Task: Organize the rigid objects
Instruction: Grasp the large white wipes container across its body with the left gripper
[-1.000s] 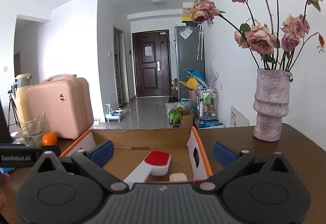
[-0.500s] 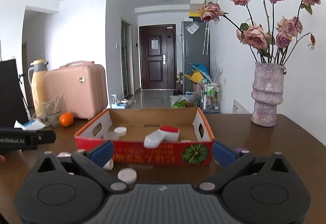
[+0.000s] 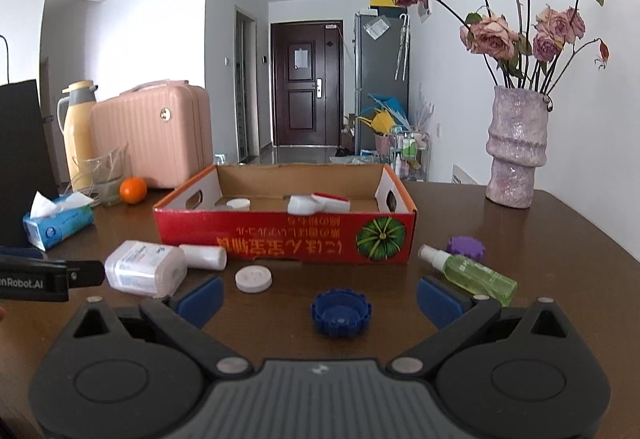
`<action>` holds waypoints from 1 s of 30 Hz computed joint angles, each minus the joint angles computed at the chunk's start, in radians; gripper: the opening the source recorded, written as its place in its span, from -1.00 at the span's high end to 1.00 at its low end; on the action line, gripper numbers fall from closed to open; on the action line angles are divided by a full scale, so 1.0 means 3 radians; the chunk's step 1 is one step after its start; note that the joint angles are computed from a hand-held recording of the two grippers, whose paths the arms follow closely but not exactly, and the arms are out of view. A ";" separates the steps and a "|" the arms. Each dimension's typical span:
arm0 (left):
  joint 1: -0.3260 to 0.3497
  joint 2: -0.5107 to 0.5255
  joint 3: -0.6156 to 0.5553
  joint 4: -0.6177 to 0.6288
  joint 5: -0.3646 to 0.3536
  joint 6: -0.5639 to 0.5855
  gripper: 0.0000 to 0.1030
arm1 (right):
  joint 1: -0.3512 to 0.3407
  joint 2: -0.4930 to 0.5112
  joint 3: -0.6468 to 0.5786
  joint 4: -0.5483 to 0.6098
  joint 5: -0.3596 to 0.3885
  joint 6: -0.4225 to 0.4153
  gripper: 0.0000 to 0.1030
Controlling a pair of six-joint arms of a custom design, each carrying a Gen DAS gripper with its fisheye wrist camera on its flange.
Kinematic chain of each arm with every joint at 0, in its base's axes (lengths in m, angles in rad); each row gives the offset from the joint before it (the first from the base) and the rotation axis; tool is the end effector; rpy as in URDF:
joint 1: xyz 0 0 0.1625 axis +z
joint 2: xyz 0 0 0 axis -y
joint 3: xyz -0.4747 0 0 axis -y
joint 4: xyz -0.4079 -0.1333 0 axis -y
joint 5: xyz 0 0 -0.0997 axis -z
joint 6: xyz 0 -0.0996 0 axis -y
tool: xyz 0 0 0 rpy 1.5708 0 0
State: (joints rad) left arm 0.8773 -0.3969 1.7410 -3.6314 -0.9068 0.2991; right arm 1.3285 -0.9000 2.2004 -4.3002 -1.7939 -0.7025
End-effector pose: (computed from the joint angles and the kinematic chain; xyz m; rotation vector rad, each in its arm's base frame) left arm -0.2697 -0.6291 -0.0451 0.8814 2.2864 -1.0564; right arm -0.0154 -0.5260 0.2262 0.2569 -1.9169 1.3888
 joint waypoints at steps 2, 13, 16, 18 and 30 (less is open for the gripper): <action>0.0004 -0.0008 -0.0009 0.0042 -0.0008 -0.0026 -1.00 | -0.0001 0.0005 -0.0002 -0.0004 -0.0008 0.0011 -1.00; 0.0086 0.0103 -0.0468 0.0742 0.0098 -0.0214 -1.00 | -0.0071 0.0006 -0.0140 0.0129 -0.0035 0.0130 -1.00; 0.0093 0.0212 -0.0658 0.0854 0.0200 -0.0138 -1.00 | -0.0102 0.0021 -0.0174 0.0117 -0.0038 0.0176 -1.00; 0.0102 0.0278 -0.0773 0.0914 0.0245 -0.0131 -1.00 | -0.0104 0.0043 -0.0219 0.0105 -0.0090 0.0189 -1.00; 0.0191 0.0525 -0.1262 0.1344 0.0313 -0.0305 -1.00 | -0.0163 0.0062 -0.0432 0.0315 -0.0198 0.0371 -1.00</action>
State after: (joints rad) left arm 0.9348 -0.2396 1.3625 -3.2283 -0.8130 0.2075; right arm 1.2796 -0.8813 2.0707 -4.2058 -1.8533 -0.5911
